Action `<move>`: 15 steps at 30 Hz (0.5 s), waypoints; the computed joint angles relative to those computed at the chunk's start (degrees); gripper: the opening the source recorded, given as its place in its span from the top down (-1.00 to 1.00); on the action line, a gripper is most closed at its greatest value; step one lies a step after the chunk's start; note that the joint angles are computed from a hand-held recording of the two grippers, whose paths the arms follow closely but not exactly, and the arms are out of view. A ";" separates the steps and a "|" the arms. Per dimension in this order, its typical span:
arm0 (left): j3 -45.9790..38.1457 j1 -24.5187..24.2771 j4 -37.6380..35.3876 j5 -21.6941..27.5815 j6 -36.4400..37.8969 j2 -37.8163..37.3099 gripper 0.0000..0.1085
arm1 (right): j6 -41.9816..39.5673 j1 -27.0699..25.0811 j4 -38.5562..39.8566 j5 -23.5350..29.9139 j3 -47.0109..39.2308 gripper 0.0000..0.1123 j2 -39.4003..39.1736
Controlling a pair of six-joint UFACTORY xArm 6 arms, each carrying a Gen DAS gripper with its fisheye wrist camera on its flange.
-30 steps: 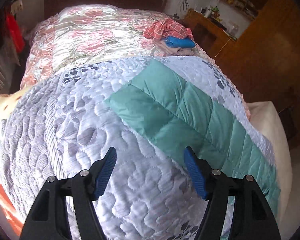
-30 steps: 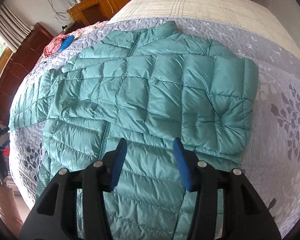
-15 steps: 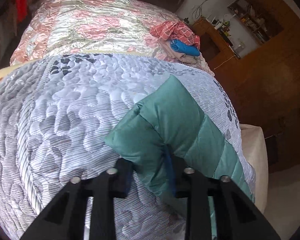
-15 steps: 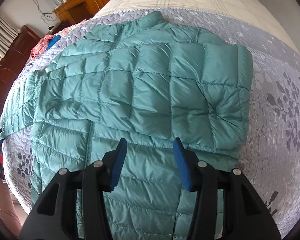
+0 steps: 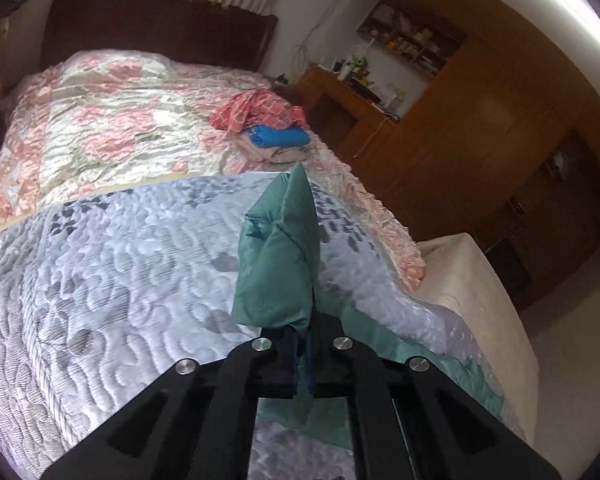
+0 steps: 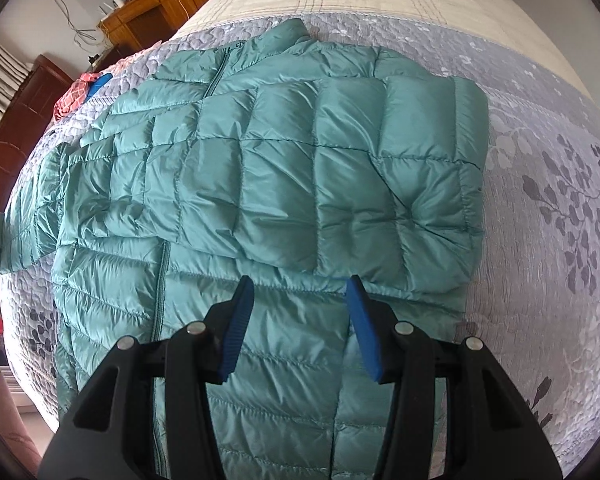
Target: Fold large clothes
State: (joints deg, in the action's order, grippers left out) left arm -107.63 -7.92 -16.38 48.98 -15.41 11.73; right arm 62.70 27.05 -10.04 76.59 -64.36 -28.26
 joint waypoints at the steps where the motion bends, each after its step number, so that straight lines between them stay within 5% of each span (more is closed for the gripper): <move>1: -0.51 -1.17 0.21 -0.05 0.78 -0.10 0.97 | 0.03 -0.01 -0.05 0.02 0.10 0.15 -0.23; 15: -9.08 -22.27 -3.62 2.51 11.19 5.53 0.97 | 0.78 -0.08 -0.60 0.04 2.44 0.15 -4.36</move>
